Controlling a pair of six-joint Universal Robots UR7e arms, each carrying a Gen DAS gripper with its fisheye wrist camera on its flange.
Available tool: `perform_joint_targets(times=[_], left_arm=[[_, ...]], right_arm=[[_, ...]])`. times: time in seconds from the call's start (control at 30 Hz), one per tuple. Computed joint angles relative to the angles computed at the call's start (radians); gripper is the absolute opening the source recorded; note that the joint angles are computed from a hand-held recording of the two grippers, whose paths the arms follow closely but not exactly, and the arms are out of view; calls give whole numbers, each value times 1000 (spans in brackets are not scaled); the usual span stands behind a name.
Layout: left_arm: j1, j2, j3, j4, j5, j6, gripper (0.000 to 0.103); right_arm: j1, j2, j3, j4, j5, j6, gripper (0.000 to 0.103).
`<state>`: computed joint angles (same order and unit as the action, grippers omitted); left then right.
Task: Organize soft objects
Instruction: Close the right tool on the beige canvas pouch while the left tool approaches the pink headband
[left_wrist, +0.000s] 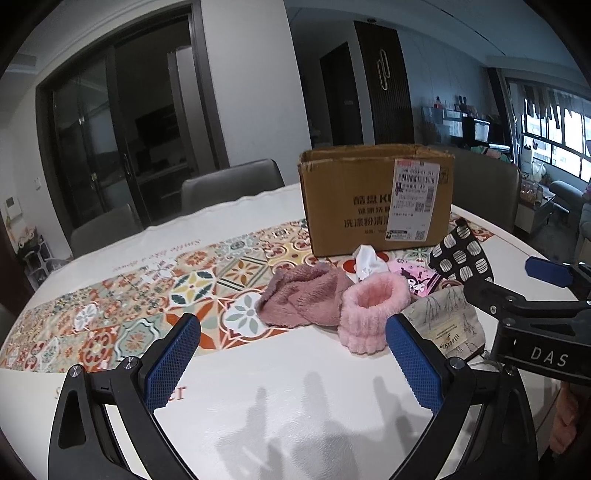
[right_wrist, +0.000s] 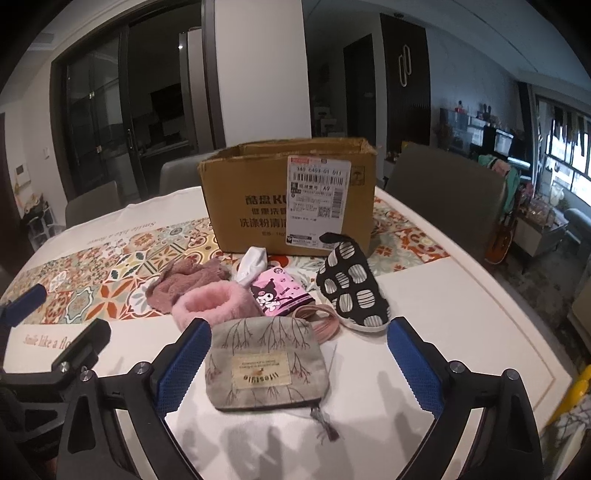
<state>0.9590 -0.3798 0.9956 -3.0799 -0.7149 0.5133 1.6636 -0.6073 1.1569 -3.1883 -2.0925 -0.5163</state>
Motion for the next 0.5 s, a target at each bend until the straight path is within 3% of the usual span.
perform_joint_targets(times=[0.23,0.37,0.5], left_arm=[[17,37,-63,74,4,-34,98],[21,60,-95,87,7,-21,98],[25,72,-109,101,6,-25,98]], right_arm=[[-26,36,-69,90,48,10,86],[-38,49,-93,126,72,9,73],[-48,50,-101,154,104,9,69]])
